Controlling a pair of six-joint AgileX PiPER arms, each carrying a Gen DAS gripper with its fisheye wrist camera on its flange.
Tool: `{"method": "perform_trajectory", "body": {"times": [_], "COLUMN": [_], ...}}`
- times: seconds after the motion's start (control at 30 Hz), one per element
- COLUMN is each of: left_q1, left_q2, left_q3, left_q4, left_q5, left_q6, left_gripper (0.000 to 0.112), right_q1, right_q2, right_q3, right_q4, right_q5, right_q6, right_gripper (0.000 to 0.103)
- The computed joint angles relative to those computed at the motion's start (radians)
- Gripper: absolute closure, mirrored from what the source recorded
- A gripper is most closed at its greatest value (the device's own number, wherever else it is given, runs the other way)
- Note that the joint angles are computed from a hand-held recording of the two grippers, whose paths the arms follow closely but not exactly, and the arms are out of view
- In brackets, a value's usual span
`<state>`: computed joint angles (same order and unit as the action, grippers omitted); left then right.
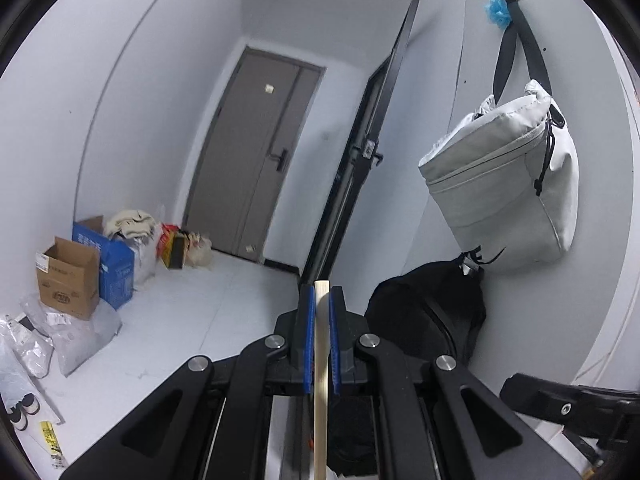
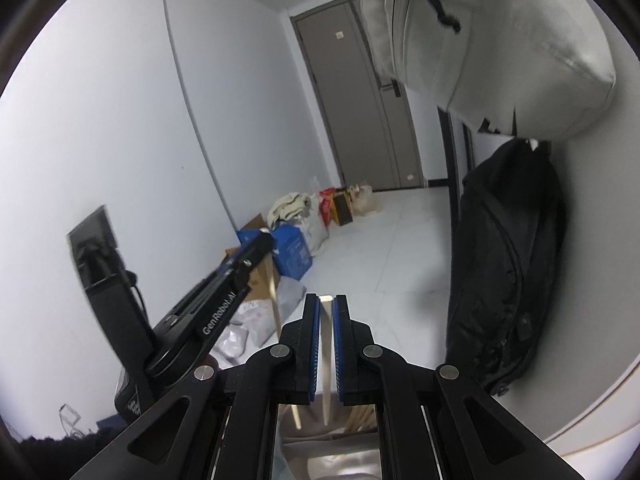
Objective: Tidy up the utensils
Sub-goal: 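Carry both held chopsticks up above the white utensil holder, then open both tools to drop the chopsticks into the white holder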
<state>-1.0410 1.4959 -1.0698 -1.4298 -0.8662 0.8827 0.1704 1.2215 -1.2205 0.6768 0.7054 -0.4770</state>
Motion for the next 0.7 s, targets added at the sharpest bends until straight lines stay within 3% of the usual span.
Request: {"method": "perform_trajectory", "body": {"times": [0.13, 0.2, 0.4, 0.7], "left_q1": [-0.045, -0.050, -0.034, -0.055], "left_q2": [0.036, 0.040, 0.000, -0.076], "left_q3": [-0.001, 0.003, 0.045, 0.076], "left_q4": [0.022, 0.021, 0.003, -0.076], "left_q5": [-0.063, -0.059, -0.008, 0.106], "left_q6": [0.036, 0.036, 0.035, 0.192], "left_gripper": [0.110, 0.110, 0.110, 0.110], "right_q1": [0.012, 0.013, 0.024, 0.042], "right_q2": [0.005, 0.013, 0.017, 0.028], "right_q3": [0.038, 0.054, 0.088, 0.112], "right_q4": [-0.001, 0.000, 0.013, -0.002], "right_q5": [-0.027, -0.034, -0.054, -0.051], "right_q6": [-0.011, -0.016, -0.027, -0.037], "right_gripper": [0.097, 0.097, 0.098, 0.097]}}
